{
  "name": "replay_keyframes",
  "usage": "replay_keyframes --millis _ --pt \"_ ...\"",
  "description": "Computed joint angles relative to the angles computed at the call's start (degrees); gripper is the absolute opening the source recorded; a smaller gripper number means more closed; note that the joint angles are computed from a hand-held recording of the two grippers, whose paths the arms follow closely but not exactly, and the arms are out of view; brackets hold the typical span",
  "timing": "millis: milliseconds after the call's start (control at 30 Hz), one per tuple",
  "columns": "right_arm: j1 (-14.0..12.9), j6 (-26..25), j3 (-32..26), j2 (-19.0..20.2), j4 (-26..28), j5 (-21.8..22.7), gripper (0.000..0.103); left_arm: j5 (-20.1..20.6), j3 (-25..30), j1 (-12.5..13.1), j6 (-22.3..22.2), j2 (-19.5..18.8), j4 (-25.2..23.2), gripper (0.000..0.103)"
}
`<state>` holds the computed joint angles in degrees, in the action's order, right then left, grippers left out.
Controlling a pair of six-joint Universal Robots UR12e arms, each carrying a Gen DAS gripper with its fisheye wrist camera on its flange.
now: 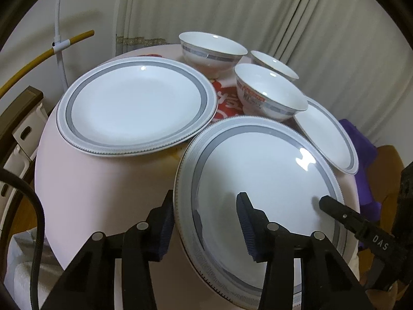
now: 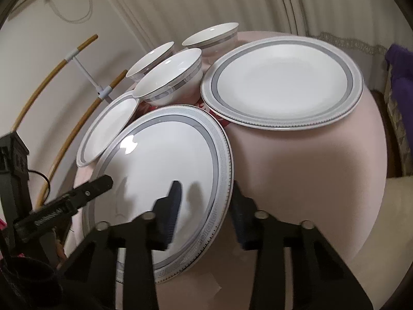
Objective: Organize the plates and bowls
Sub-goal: 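Close the left gripper on the plate rim while the right gripper closes beside it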
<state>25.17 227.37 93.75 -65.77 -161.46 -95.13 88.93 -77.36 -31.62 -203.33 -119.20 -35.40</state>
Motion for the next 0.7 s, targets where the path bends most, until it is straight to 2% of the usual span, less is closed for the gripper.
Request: replay_keyframes --millis 67,167,467,600,700 --pt "-0.06 0.28 0.11 -0.05 -0.10 0.00 0.026 -0.12 0.06 0.09 -1.12 0.06 -0.32 0.039" --pt "-0.01 1.19 0.38 -0.15 -0.45 -0.30 0.022 1.57 0.31 -0.15 -1.89 0.11 -0.25 0.031" --pt "0.29 2.15 0.62 -0.70 -0.31 -1.69 0.022 3.44 -0.06 -0.59 -1.58 0.47 -0.23 0.031" --pt "0.46 2.08 0.77 -1.03 -0.20 -2.63 0.022 1.72 -0.33 -0.33 -0.93 0.51 -0.06 0.029" --pt "0.46 2.17 1.02 -1.12 -0.65 -2.69 0.021 0.61 -0.92 0.13 -1.88 0.59 1.00 0.023"
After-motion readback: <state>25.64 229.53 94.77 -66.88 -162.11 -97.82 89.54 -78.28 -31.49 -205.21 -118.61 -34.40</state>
